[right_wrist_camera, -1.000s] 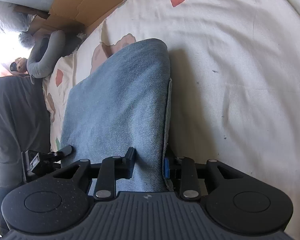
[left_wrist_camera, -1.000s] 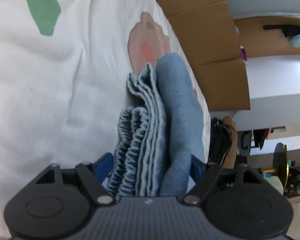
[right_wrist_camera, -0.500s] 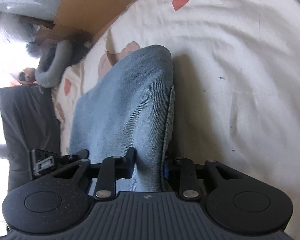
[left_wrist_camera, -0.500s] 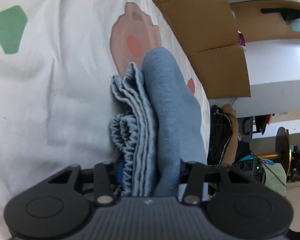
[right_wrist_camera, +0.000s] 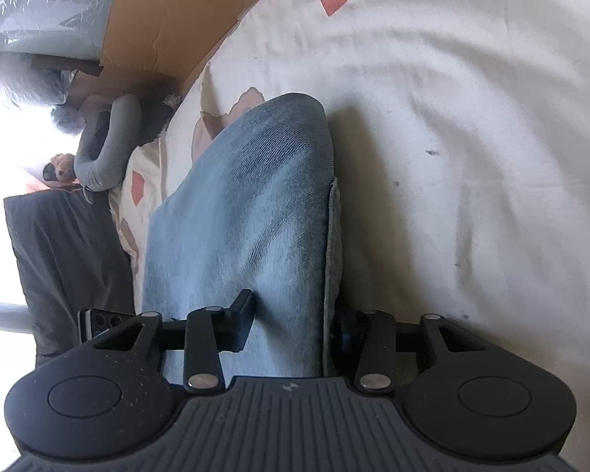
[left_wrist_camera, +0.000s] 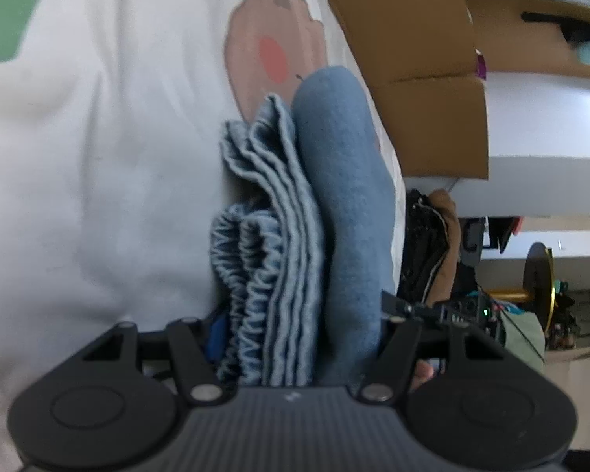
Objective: Fold clothes
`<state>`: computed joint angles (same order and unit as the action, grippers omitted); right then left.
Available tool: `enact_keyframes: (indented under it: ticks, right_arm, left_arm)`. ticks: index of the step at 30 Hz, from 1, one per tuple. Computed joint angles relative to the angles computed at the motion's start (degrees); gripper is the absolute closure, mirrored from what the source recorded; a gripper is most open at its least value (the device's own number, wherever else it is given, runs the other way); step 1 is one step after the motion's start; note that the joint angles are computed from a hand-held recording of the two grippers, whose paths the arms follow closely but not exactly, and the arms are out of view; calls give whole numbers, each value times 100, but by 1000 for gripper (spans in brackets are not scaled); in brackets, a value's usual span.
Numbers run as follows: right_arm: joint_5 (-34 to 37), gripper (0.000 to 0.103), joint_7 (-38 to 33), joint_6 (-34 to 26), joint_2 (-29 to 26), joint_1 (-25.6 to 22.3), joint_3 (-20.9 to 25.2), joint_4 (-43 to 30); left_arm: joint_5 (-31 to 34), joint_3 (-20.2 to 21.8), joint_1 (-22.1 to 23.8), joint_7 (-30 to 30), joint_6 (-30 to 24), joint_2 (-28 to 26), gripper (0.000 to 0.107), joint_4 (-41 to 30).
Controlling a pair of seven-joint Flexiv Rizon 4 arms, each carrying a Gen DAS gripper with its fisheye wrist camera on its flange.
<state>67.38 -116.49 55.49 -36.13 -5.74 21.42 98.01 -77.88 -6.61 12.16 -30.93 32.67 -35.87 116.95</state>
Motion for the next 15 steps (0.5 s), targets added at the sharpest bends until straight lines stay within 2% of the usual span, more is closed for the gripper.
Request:
enact_keyframes:
  ticks: [4,10,15]
  right_arm:
    - [90,57,-143,-81,-106,-47,35,-75]
    - [18,59,-193,-438,-93,-116,33,-30]
    - [115,67,-280,-59,32,78,1,84]
  left_arm:
    - [77,-26,-47,32,26,-31,40,-74]
    - [186,-4,15,54,-39,-22,46,-61]
    - [133,-6,-59,35,101,50,51,-10]
